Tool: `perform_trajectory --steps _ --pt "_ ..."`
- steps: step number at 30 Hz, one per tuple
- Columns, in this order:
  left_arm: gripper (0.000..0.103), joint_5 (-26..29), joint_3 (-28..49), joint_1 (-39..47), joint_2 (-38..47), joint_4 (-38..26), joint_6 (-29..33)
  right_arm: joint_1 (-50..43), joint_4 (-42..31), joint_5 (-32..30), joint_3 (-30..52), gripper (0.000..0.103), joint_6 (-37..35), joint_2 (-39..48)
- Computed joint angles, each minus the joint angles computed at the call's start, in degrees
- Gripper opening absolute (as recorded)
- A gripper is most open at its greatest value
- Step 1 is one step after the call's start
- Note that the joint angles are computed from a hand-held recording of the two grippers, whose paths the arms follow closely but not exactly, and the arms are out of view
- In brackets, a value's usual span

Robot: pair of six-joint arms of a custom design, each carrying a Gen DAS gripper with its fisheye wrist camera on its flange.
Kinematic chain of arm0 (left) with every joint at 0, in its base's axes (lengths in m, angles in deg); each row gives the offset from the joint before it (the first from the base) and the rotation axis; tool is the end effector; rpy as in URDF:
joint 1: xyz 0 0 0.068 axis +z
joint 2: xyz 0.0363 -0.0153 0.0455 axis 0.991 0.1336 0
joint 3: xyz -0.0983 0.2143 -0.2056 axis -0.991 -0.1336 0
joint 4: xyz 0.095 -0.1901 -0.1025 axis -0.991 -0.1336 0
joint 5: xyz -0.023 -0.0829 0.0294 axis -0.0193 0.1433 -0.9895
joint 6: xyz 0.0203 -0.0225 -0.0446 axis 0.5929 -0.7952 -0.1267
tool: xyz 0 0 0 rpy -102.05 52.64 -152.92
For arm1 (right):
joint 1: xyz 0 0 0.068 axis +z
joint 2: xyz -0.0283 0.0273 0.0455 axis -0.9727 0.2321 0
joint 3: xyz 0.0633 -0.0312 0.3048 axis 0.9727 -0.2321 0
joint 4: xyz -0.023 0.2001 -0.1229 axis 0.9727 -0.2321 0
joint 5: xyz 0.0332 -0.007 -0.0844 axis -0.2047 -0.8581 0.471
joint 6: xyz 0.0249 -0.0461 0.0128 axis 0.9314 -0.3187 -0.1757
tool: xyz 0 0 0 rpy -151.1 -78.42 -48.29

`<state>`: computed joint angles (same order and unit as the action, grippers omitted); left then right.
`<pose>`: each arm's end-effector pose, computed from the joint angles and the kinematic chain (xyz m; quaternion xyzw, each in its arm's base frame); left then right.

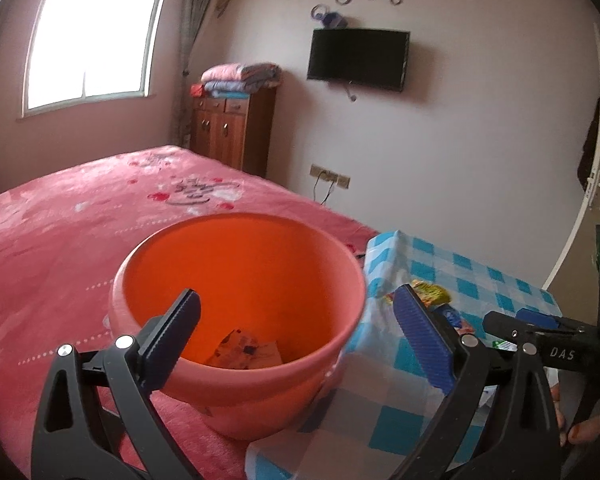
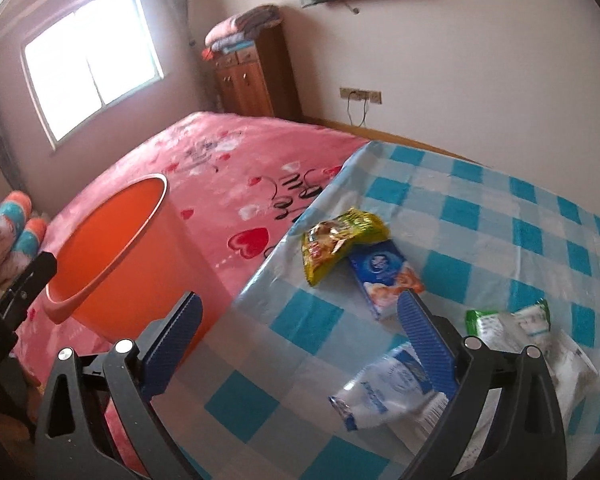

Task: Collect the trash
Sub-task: 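Move both tools back toward the table with remaining trash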

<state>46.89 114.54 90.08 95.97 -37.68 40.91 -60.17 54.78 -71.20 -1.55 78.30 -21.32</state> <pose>0.1580 0.0104 0.2764 0.0255 0.8475 -0.0989 0.5209 0.1870 0.0503 0.2648 0.0741 0.9144 0.0759 0.3906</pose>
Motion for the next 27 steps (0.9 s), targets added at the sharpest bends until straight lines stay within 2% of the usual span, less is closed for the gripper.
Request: perform_trajectory --steps 8,12,15,22,24,27 --pt "0.097 -7.96 -3.84 -11.99 -7.56 0.96 -2.11 -7.92 2.75 -4.81 -8.24 0.097 -1.57 -11.64" --pt "0.097 -12.57 -4.65 -18.82 -9.80 0.30 -3.09 -13.78 3.53 -9.60 -11.95 0.097 -3.87 -17.06" --pt "0.097 -15.55 -4.83 -24.03 -10.62 -0.73 -4.51 -16.53 2.32 -9.77 -13.50 0.098 -5.85 -21.36" --pt "0.097 -25.11 -4.29 -36.80 -9.47 -4.14 -7.88 -28.47 -1.37 -17.79 -15.37 0.098 -12.12 -27.17" --pt "0.097 -27.50 -4.06 -40.44 -8.92 -5.21 -8.80 -34.41 -2.03 -22.24 -16.17 0.098 -14.70 -28.18" --pt "0.097 -32.86 -4.09 -47.16 -7.33 -5.93 -9.81 -46.08 -3.26 -32.27 -17.03 0.098 -19.82 -28.06"
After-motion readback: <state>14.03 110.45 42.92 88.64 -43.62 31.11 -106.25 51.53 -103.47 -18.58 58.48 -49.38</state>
